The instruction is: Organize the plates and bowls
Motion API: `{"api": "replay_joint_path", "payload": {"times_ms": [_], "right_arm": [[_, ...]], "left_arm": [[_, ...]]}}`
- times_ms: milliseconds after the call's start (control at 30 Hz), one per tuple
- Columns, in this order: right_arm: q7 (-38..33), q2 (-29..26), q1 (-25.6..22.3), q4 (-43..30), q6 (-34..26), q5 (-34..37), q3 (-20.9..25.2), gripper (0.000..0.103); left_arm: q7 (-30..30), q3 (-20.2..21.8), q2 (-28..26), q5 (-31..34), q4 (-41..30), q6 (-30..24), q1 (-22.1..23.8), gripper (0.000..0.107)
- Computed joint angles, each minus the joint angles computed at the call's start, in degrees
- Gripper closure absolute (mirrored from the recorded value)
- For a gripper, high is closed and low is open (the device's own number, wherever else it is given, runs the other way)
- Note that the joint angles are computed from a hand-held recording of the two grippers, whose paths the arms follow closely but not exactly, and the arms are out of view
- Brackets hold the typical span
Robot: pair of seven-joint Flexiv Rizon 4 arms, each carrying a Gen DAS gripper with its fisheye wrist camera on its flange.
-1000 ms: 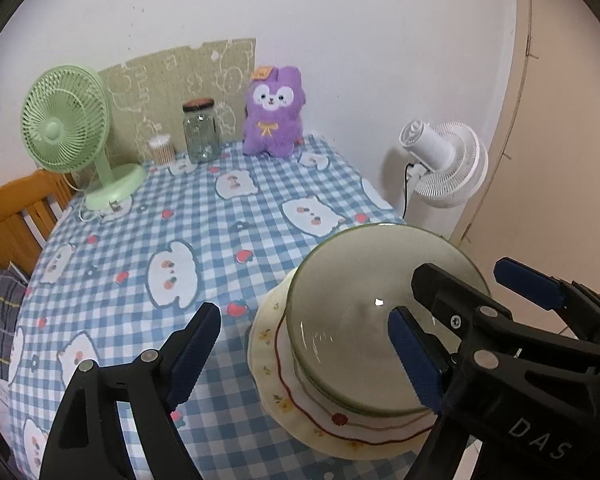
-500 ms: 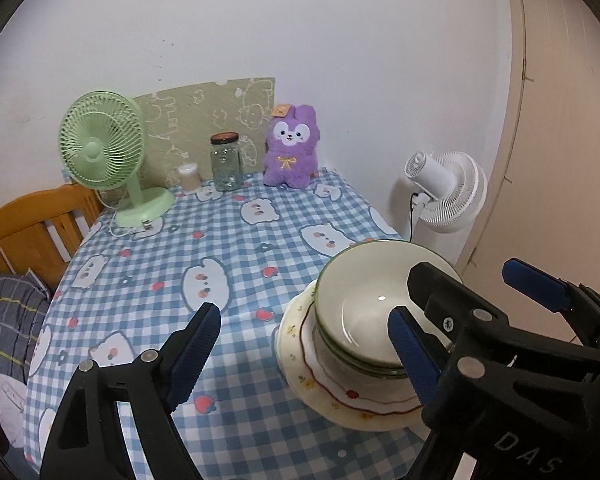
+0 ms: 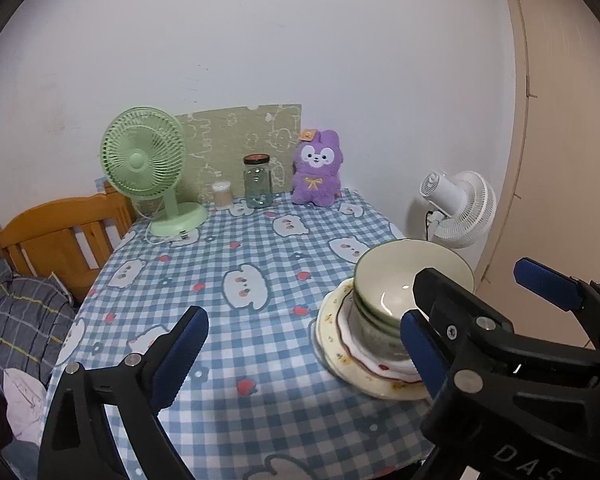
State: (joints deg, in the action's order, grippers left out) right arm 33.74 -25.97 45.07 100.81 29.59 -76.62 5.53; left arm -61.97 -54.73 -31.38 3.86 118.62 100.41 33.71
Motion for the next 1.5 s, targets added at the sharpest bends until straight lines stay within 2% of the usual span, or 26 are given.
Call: {"api": "replay_joint_path", "payload": {"times_ms": [567,733,933,1067,1133,1167,1267,1500], "right_arm": [[3.06,-2.4,3.11,-1.08,-1.17,-2.66,-0.35,0.01],[5.43,-1.87,2.46,-0.2,0.98,-4.31,-0.38,0.01],[4.25,-1.72,2.63,-0.38,-0.36,-3.89,-0.14,0.01],[2.79,-1.96,2.98,-0.71,-1.01,-3.59,-0.11,0.01],[2.73,-1.94,3.04,-0.7,-1.02,-3.73,-0.13,0.01],[2.7,-1.93,3.06,-0.66,-1.04,-3.79,-0.14,0.01],[2.12,-2.17,3.0,-1.04,-0.7,-3.79,-0.23,0.01],[1.64,-2.32,3.09,-1.5,-0.18,-4.48,-0.54,0.01]], "left_arm": [[-4.4,3.06,2.08,4.28,3.71,4.53,3.97,0.006],[-6.82,5.06,3.46,4.97,3.84,5.76,3.95,0.007],[-9.53,6.49,3.84,5.32,2.9,5.57,4.43,0.006],[-10.36,5.73,3.08,5.78,2.31,5.91,5.85,0.006],[-10.95,8.82,3.74,5.74,1.8,7.19,3.67,0.006],[-11.48,9.06,3.76,6.03,1.68,7.58,3.72,0.006],[-13.06,6.56,3.27,7.18,1.87,7.18,6.36,0.006],[-14.1,5.15,3.09,9.22,1.9,7.6,7.88,0.005]]}}
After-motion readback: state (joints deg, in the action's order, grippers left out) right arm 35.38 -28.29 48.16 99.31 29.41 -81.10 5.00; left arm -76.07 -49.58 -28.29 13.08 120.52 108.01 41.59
